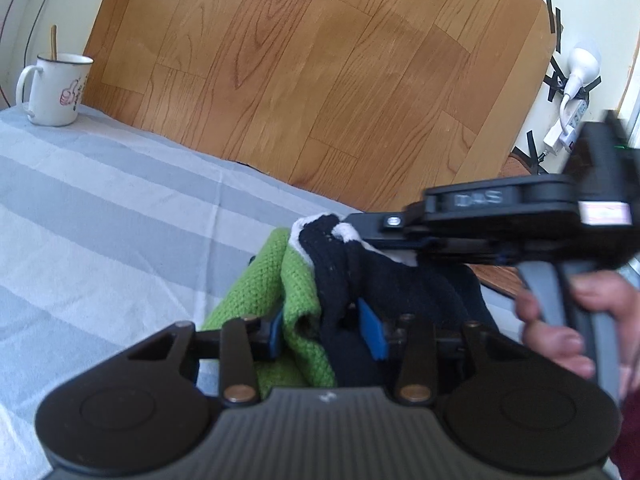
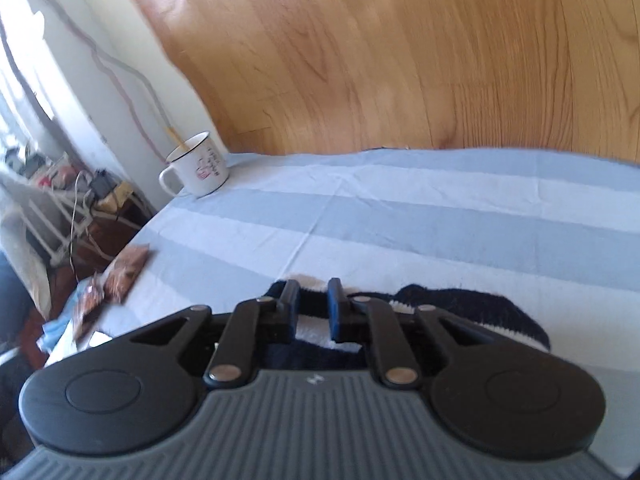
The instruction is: Fold small clothes
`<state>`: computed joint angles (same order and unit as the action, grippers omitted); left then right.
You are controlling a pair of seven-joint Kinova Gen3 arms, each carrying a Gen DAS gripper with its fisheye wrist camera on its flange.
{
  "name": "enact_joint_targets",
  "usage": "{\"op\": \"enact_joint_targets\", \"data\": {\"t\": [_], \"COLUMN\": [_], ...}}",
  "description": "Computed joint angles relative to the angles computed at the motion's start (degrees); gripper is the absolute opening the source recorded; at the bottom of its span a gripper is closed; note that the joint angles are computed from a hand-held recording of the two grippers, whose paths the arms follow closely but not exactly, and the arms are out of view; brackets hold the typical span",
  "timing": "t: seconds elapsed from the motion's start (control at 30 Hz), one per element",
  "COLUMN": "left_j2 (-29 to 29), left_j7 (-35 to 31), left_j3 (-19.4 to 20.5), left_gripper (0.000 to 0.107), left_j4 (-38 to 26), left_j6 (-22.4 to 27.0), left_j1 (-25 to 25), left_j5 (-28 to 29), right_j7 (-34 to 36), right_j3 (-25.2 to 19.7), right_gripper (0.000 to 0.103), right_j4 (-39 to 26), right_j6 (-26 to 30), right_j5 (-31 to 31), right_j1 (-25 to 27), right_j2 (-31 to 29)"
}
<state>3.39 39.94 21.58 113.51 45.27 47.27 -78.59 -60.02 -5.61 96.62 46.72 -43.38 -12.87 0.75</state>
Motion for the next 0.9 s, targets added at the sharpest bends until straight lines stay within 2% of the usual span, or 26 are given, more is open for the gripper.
{"op": "enact_joint_targets", "data": {"t": [0.1, 0.2, 0.33, 0.53, 0.63, 0.67, 0.7, 0.77, 0.8, 0.9], "left_j2": [0.6, 0.5, -0.6, -0.7, -1.5, -1.7, -1.8, -2.1, -2.3, -4.0], "left_j7": [-1.2, -1.5, 0.6, 0.5, 2.3, 2.8, 3.4, 5.6, 7.9, 14.9], "left_j3": [0.5, 0.3, -0.2, 0.1, 0.0, 0.1, 0.3, 0.7, 0.9, 1.2], "left_gripper": [0.037, 0.037, 0.037, 0.037, 0.038, 0.038, 0.038, 0.037, 0.037, 0.037], "left_j4": [-0.7, -0.9, 0.2, 0.5, 1.5, 1.8, 2.0, 2.8, 3.5, 5.9], "left_j6": [2.2, 2.2, -0.5, -1.1, -3.0, -3.3, -3.2, -3.3, -3.2, -4.4], "left_j1": [0.9, 1.2, 0.3, -0.4, -1.2, -1.4, -1.5, -1.6, -1.7, -2.5], "left_j5": [0.1, 0.4, -0.1, -0.3, -1.4, -1.9, -2.5, -4.5, -6.3, -11.4], "right_j7": [-2.2, -3.8, 1.8, 3.7, 4.5, 5.3, 6.7, 10.2, 11.2, 10.1], "right_j3": [-0.2, -1.0, -0.3, -0.1, 0.3, 1.9, 4.5, 8.3, 8.8, 8.6], "right_gripper": [0.012, 0.012, 0.012, 0.012, 0.020, 0.029, 0.033, 0.035, 0.035, 0.035], "right_j4": [-0.9, 0.0, 3.6, 6.7, 7.8, 8.5, 9.6, 11.7, 12.3, 13.8], "right_j6": [0.1, -2.3, -4.7, -9.6, -9.8, -9.9, -10.6, -11.6, -11.2, -10.7], "right_j5": [1.3, 3.4, -2.0, -2.8, -5.3, -7.3, -9.6, -14.0, -15.0, -13.2], "right_j1": [-0.1, -0.9, -0.3, -1.9, -1.4, -2.2, -4.1, -6.0, -5.4, -3.1], "right_j2": [1.2, 0.6, -0.8, -2.8, -4.8, -6.1, -7.7, -11.1, -12.3, -15.2]}}
